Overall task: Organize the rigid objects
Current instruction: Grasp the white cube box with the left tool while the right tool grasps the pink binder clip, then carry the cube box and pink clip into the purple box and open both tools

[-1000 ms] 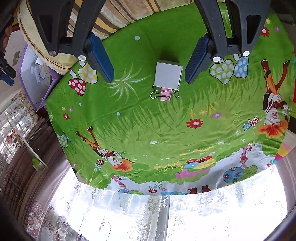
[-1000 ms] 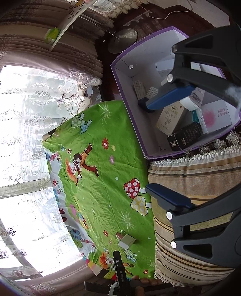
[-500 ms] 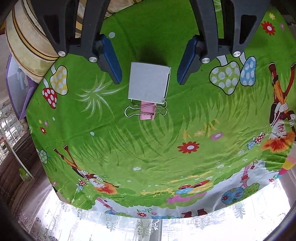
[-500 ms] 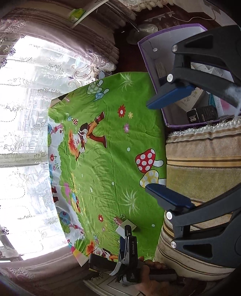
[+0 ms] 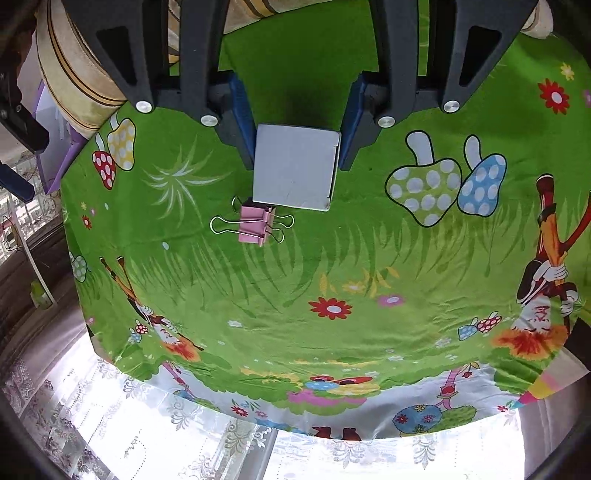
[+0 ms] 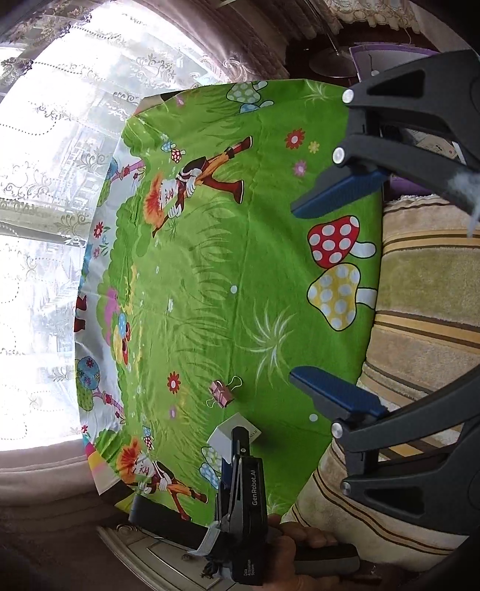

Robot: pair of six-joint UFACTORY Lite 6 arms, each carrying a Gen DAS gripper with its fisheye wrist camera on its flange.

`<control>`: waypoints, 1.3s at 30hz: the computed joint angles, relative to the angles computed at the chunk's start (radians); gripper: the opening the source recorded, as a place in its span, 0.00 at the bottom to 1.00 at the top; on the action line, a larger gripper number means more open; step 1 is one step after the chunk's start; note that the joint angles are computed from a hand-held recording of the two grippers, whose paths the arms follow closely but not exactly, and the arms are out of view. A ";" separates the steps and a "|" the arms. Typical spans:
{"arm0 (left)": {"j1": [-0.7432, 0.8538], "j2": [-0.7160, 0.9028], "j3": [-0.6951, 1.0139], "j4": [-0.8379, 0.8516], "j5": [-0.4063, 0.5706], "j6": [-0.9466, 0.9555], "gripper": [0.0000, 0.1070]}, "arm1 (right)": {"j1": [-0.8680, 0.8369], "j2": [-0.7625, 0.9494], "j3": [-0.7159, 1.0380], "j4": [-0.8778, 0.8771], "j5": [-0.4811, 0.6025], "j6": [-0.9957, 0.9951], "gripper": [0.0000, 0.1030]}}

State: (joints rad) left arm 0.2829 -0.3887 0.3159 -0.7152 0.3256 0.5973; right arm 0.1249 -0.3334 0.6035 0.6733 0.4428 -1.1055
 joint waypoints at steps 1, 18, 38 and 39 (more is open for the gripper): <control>0.021 -0.019 -0.009 -0.010 0.008 0.009 0.41 | 0.040 0.028 0.007 0.002 -0.026 0.000 0.82; 0.333 -0.110 -0.062 -0.234 0.089 0.252 0.41 | 0.438 0.624 0.382 -0.089 -0.205 0.061 0.82; 0.323 -0.100 -0.067 -0.268 0.086 0.290 0.41 | 0.497 0.835 0.559 -0.082 -0.180 0.100 0.40; 0.321 -0.104 -0.068 -0.266 0.087 0.287 0.41 | 0.491 0.831 0.552 -0.056 -0.174 0.080 0.40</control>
State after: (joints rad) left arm 0.6040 -0.4924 0.2480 -0.9809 0.4122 0.8848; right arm 0.6160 0.4974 1.1555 0.6175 0.2693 -1.0255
